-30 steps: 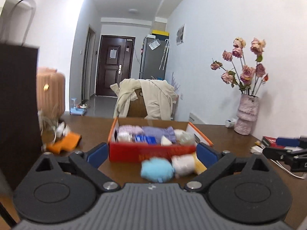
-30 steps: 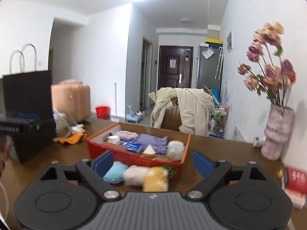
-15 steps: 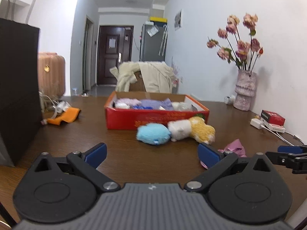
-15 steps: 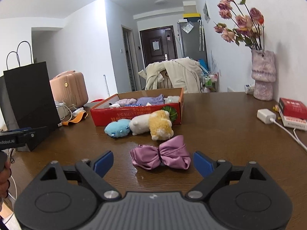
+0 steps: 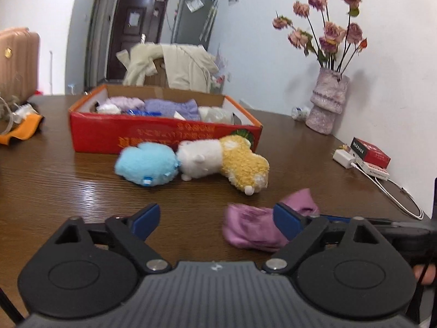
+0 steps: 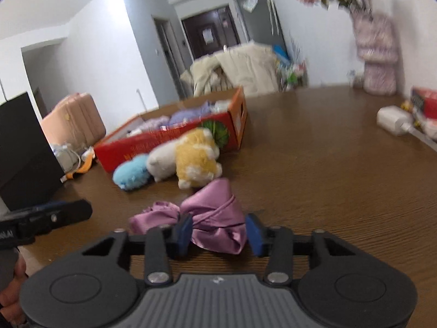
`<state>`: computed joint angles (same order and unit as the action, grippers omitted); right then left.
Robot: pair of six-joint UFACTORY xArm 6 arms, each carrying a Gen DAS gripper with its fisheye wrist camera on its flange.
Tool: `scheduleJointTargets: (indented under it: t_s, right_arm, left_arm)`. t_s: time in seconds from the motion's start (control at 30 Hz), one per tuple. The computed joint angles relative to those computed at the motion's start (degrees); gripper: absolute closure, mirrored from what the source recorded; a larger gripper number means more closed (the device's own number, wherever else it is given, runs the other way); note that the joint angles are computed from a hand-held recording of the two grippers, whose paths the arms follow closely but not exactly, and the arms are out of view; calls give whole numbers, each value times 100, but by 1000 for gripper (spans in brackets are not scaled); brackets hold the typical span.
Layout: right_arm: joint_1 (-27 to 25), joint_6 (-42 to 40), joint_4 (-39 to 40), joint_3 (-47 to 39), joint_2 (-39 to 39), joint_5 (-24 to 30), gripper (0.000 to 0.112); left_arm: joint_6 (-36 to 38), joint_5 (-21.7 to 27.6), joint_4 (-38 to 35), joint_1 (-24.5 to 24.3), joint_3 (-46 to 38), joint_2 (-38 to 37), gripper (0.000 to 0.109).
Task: Organize soft objects
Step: 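Grasp the pink satin scrunchie with the right gripper, then carry the pink scrunchie into the box with the right gripper and open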
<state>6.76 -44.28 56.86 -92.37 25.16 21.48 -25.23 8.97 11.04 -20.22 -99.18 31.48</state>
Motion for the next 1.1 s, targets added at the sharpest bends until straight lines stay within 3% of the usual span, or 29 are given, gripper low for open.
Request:
scheduleJointTargets:
  t_s: [0.13, 0.2, 0.3, 0.43, 0.5, 0.53, 0.6, 0.7, 0.8, 0.9, 1.03, 1.1]
  right_arm:
    - [-76, -591, 683, -350, 185, 693, 72]
    - [-105, -580, 915, -429, 200, 717, 71]
    - [-119, -122, 1024, -876, 463, 568, 70]
    - [-27, 970, -153, -1631, 1062, 561, 70]
    - [-53, 1159, -346, -1824, 1197, 846, 76]
    - [-70, 1086, -271, -1833, 1192, 953, 85]
    - [-59, 832, -148, -1563, 988, 928, 91]
    - [-7, 666, -177, -931, 524, 627, 93]
    - [49, 241, 124, -232, 47, 325, 94]
    - [78, 67, 422, 230, -259, 165, 94]
    - [132, -98, 411, 507, -472, 1, 94]
    - [112, -7, 287, 559, -521, 71, 91]
  left_arm:
    - [991, 571, -1096, -42, -896, 628, 38]
    - [1353, 901, -1587, -31, -1346, 912, 51]
    - [2471, 815, -2671, -67, -1369, 954, 71]
    - [3012, 587, -2933, -176, -794, 617, 75]
    - [2871, 518, -2700, -215, -545, 465, 76]
    - [2710, 512, -2491, -226, -449, 406, 76]
    - [2833, 436, -2579, -272, -249, 288, 74]
    - [3851, 448, -3782, -317, -112, 135, 67]
    - [4118, 50, -4445, -341, 15, 62, 64]
    - [3838, 377, -4148, -288, -123, 141, 64]
    - [4501, 521, -4957, -306, -56, 65, 72]
    - [4518, 583, -4908, -308, 25, 11, 75]
